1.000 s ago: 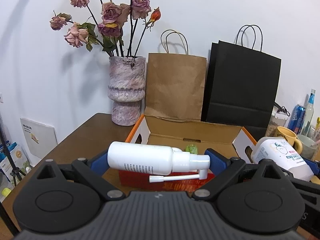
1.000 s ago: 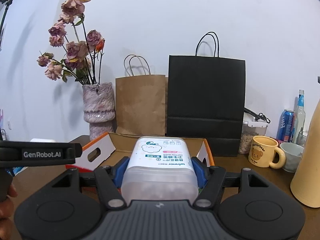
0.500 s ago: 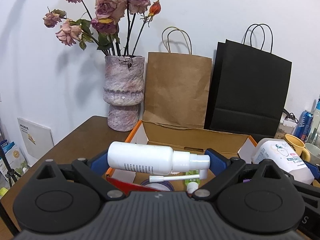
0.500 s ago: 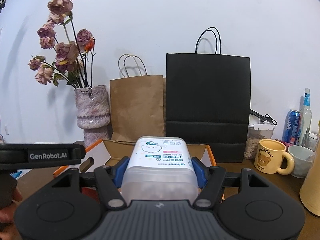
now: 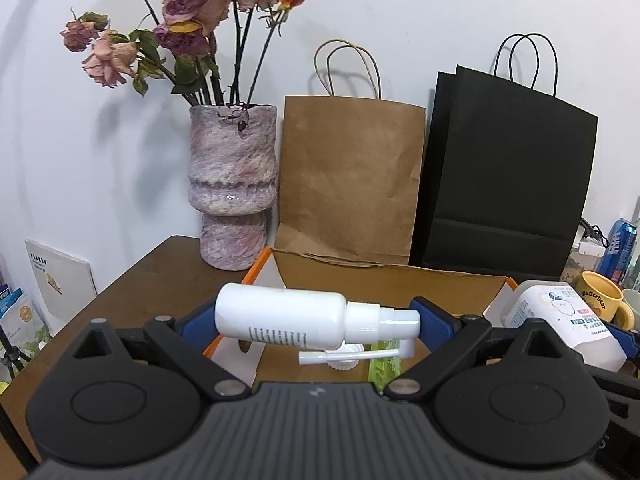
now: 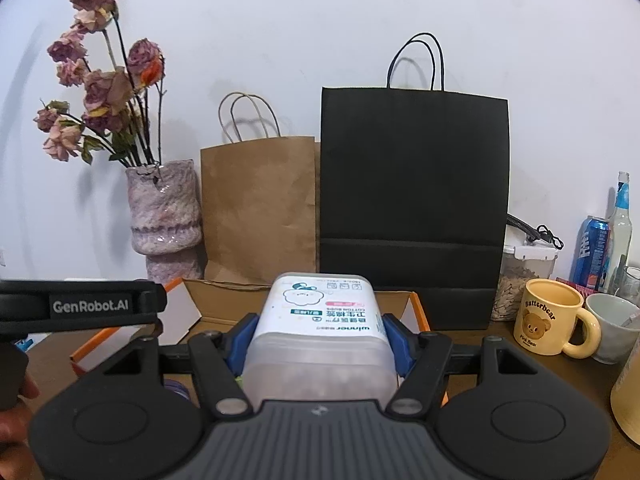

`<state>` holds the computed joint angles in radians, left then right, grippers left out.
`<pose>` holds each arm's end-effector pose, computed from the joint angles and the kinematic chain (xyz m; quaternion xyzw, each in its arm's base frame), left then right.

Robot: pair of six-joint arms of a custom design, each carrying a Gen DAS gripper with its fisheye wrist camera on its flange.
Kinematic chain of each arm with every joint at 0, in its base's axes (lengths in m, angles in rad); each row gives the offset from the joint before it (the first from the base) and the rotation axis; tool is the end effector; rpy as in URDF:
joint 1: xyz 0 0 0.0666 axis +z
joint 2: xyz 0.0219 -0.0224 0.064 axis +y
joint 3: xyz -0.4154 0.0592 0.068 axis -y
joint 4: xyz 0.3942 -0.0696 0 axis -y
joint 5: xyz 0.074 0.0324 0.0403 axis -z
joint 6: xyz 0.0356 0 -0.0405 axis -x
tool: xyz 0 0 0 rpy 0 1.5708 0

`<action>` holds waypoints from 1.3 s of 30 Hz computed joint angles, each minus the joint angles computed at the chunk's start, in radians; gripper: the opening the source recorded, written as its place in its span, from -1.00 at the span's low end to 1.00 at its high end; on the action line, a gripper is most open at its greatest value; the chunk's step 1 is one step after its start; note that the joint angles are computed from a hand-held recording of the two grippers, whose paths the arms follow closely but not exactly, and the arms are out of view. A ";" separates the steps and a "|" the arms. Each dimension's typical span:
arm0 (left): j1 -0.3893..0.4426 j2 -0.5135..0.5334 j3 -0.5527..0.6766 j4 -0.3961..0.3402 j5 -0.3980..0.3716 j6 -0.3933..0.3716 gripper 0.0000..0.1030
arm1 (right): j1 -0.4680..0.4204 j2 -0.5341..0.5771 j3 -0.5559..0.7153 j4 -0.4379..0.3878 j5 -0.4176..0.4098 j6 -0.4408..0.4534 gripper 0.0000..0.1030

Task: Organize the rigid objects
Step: 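Carry the white spray bottle and cotton-swab box over the red box, then open both tools to drop the spray bottle and swab box in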

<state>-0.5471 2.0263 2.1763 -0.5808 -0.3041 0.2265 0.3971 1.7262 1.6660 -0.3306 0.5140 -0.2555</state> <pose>0.6489 -0.3832 0.4874 0.0521 0.8346 -0.0831 0.5421 0.6007 0.2325 0.4666 0.0842 0.8116 -0.0276 0.5774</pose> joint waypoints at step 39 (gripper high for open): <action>0.014 0.248 0.400 -0.208 0.039 -0.046 1.00 | -0.066 0.126 0.136 -0.085 -0.055 0.001 0.99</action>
